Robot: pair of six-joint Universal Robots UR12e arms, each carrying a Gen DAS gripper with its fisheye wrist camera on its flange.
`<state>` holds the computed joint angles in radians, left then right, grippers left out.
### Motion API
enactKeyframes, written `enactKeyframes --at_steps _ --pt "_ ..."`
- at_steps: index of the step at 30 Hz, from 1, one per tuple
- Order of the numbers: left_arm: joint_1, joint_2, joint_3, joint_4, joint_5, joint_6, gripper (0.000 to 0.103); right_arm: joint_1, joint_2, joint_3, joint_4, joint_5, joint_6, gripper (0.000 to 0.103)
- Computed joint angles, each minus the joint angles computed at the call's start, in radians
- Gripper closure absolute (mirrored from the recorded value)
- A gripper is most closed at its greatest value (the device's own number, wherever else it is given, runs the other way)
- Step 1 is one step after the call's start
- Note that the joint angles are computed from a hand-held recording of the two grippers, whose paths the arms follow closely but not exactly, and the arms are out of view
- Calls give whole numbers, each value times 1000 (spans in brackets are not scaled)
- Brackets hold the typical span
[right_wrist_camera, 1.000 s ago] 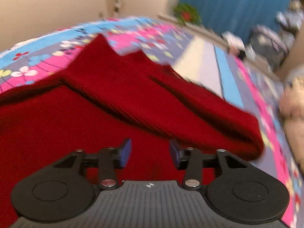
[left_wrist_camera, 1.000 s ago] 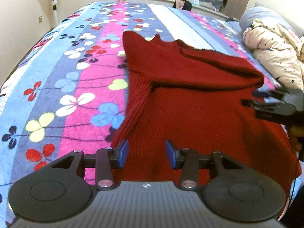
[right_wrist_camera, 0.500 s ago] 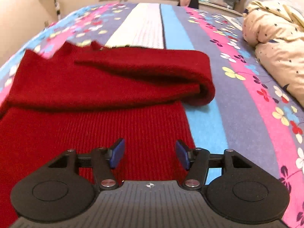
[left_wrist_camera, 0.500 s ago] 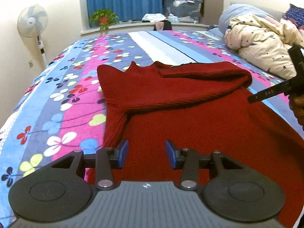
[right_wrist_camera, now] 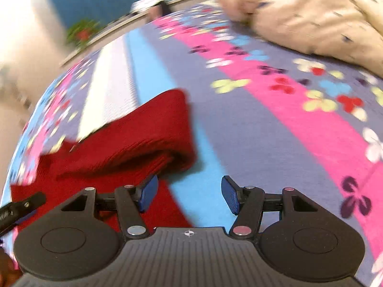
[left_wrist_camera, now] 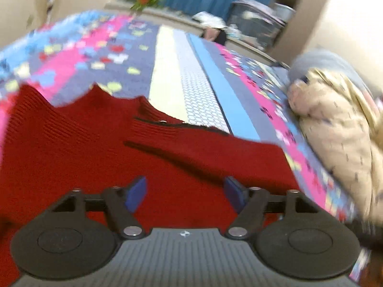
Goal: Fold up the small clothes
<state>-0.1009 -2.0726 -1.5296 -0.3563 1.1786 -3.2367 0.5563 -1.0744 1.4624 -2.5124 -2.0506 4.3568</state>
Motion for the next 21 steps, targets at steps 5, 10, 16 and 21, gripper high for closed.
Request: enactKeyframes --at_steps 5,10,16,21 --pt "-26 -110 157 -139 -7 -178 22 -13 -25 41 12 -22 165 42" --pt "-51 -166 221 -123 44 -187 18 -26 -38 66 18 -28 265 42" --pt "-70 -204 300 -116 161 -191 87 -33 -45 78 37 -29 313 42" --pt "-57 -172 278 25 103 -74 92 -32 -40 72 41 -26 311 42"
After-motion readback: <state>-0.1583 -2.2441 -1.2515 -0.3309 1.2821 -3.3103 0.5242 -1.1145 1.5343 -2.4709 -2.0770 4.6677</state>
